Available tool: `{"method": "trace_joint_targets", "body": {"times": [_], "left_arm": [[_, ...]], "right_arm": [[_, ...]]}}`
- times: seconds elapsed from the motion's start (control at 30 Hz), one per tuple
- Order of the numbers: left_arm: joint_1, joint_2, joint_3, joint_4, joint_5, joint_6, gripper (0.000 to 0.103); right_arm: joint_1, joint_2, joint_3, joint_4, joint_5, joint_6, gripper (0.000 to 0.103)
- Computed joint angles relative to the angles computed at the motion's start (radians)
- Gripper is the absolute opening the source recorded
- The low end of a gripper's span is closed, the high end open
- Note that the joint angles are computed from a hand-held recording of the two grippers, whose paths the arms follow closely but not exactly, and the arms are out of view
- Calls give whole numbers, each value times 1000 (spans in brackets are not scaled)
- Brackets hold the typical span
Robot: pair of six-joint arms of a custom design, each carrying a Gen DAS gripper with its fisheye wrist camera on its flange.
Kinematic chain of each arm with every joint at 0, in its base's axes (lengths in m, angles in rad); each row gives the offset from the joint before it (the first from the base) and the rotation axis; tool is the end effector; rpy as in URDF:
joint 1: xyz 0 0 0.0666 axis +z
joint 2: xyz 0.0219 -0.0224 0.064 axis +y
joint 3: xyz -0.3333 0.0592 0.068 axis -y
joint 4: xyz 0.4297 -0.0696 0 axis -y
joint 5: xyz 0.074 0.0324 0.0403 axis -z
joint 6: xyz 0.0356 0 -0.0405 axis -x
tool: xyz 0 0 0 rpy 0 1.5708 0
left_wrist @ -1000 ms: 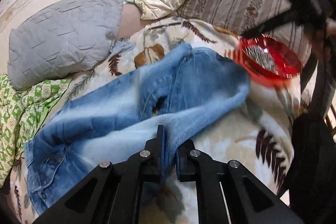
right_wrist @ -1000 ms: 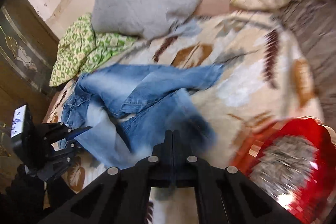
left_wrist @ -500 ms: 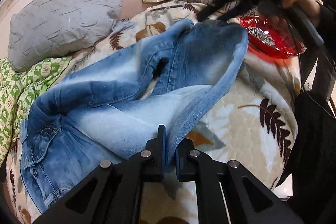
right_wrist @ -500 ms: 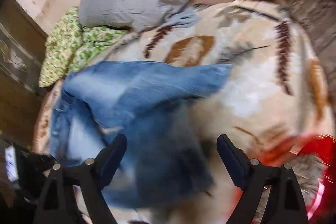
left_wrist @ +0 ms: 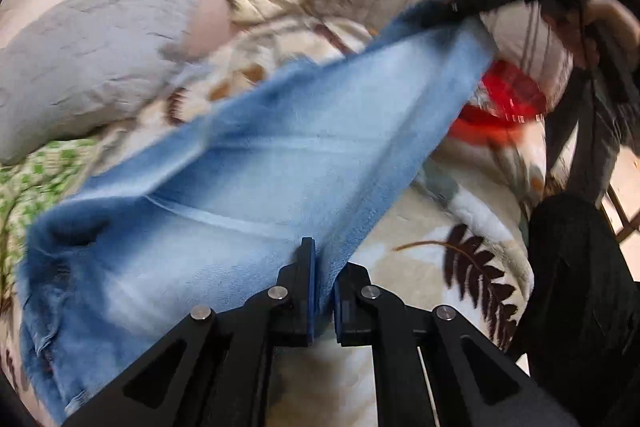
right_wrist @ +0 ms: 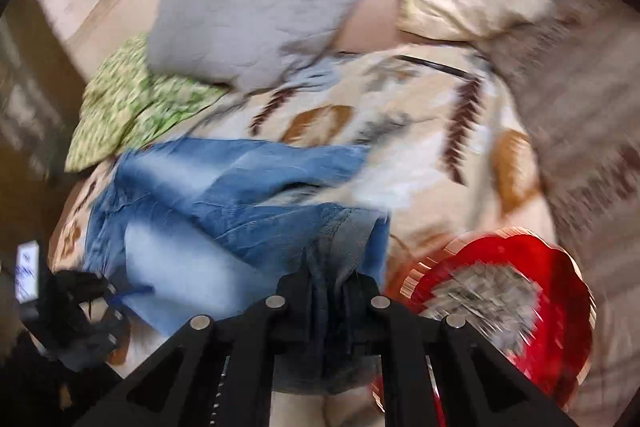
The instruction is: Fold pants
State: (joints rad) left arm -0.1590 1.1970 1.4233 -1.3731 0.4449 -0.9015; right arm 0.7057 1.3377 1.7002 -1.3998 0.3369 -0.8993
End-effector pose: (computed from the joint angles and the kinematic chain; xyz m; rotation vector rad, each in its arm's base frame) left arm 0.4179 -0.0829 0.4653 1.4079 2.1541 -0.3411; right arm 0.3637 0.2939 0.5302 0.3613 2.5051 0.1980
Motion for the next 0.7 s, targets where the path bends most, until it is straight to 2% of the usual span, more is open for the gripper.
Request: {"method": "trace_joint_targets", "body": {"times": [0.07,0.13,0.17,0.2,0.23,0.27,0.3,0.33,0.4,0.47,0.57,0.7], "left_arm": [[-36,-9,-25,21,-67,20,7],[-25,0,-6,-4,-59,50,11],[-10,3,8,-23,-42,64,20],[15,-1,23,-34,-32,82,61],[37,-15,24,-15,-34,97,102],[64,-42,13,25,-27,116,103],[113,-66,10,60,11,121,103],[151,-62,28,45,32,107,103],[234,-36,92,-6,18,85,103],[312,-27,128,-14,4,58,103],[456,-10,195,-28,-36,-36,103],[638,15,290,-81,-81,-177,103]], "right_arm": [[0,28,29,-72,26,-25,13],[-12,33,27,-75,-6,-59,25],[-12,48,46,-109,5,-85,42],[-3,66,71,-150,40,-107,71],[11,78,97,-189,93,-124,80],[24,72,99,-190,134,-134,84],[36,62,98,-179,165,-130,84],[45,62,112,-178,175,-122,84],[69,77,146,-149,193,-97,84],[91,108,189,-68,167,-39,84],[125,201,289,50,121,61,84],[167,421,544,103,31,155,84]]}}
